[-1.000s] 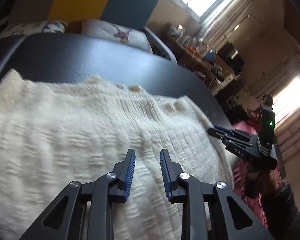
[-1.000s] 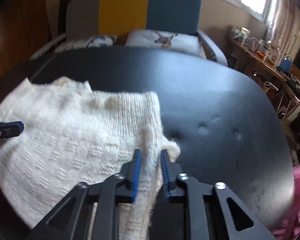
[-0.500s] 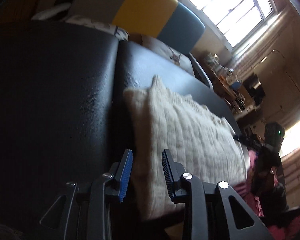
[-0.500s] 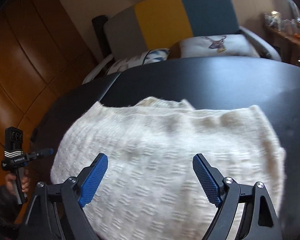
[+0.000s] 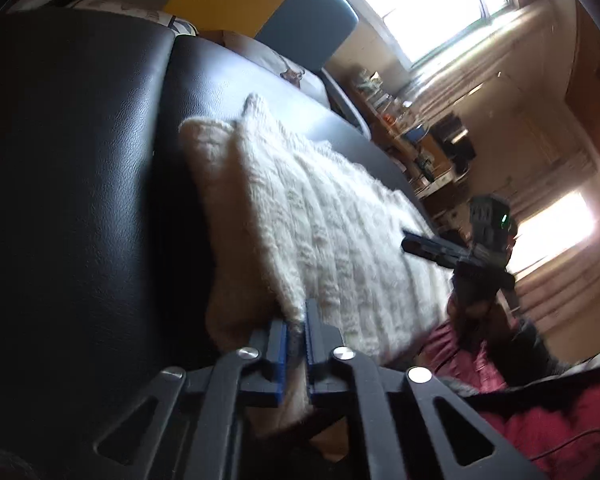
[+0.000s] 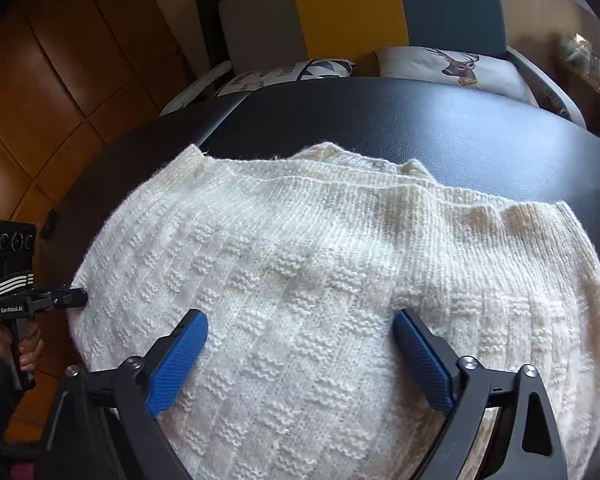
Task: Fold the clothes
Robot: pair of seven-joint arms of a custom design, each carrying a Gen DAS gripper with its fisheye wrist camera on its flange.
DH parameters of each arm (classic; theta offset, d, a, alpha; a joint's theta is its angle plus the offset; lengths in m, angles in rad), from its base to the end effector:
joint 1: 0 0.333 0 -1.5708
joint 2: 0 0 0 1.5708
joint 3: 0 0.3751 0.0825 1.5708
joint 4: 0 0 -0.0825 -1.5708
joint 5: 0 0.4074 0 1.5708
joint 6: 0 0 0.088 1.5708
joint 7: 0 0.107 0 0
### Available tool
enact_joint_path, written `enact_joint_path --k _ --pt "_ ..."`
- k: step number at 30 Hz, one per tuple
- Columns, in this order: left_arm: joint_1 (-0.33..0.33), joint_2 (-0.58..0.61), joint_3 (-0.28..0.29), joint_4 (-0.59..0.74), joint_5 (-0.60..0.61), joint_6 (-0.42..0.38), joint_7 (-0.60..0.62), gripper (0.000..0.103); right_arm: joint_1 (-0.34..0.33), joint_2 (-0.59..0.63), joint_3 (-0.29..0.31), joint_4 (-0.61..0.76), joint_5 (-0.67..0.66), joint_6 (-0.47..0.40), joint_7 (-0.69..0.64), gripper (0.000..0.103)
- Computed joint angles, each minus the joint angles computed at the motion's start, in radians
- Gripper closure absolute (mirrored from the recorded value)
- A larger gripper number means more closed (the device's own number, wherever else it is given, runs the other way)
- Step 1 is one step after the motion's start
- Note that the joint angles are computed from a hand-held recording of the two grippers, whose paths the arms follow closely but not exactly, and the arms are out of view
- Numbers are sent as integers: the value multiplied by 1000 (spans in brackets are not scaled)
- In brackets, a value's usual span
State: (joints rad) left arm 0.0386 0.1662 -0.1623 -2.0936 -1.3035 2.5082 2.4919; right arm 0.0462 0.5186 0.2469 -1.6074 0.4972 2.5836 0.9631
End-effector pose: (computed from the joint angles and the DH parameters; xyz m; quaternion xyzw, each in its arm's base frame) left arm 0.6148 -0.0656 0.4087 0.6306 -0.6407 0.4315 0.0743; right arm 0.7500 0.1806 0.4227 -0.8096 0.4942 -0.0426 0.3137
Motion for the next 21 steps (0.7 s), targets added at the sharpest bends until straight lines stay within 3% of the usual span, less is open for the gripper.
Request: enact_joint_path --k 2,5,8,11,14,17,21 --pt "1 -43 -2 -44 -66 24 40 99 9 -4 -6 -11 -25 12 -13 6" --pt "-37 -40 2 -69 55 117 -60 99 14 -3 -7 -25 -50 31 -35 2" --pt "-40 -20 -4 -58 64 115 -91 97 27 6 -19 -10 -85 20 -11 0" --pt "-25 -25 -8 -30 -33 119 -30 85 25 12 -18 -1 -102 14 0 0" --pt "-32 -6 -7 20 -46 177 -18 81 10 9 -1 -13 -84 31 -16 0" --pt "-38 71 -4 118 78 196 -103 80 6 5 6 -24 -77 51 -23 0" --pt "-10 174 -21 238 224 130 -216 80 -10 0 24 -40 -54 67 -50 0"
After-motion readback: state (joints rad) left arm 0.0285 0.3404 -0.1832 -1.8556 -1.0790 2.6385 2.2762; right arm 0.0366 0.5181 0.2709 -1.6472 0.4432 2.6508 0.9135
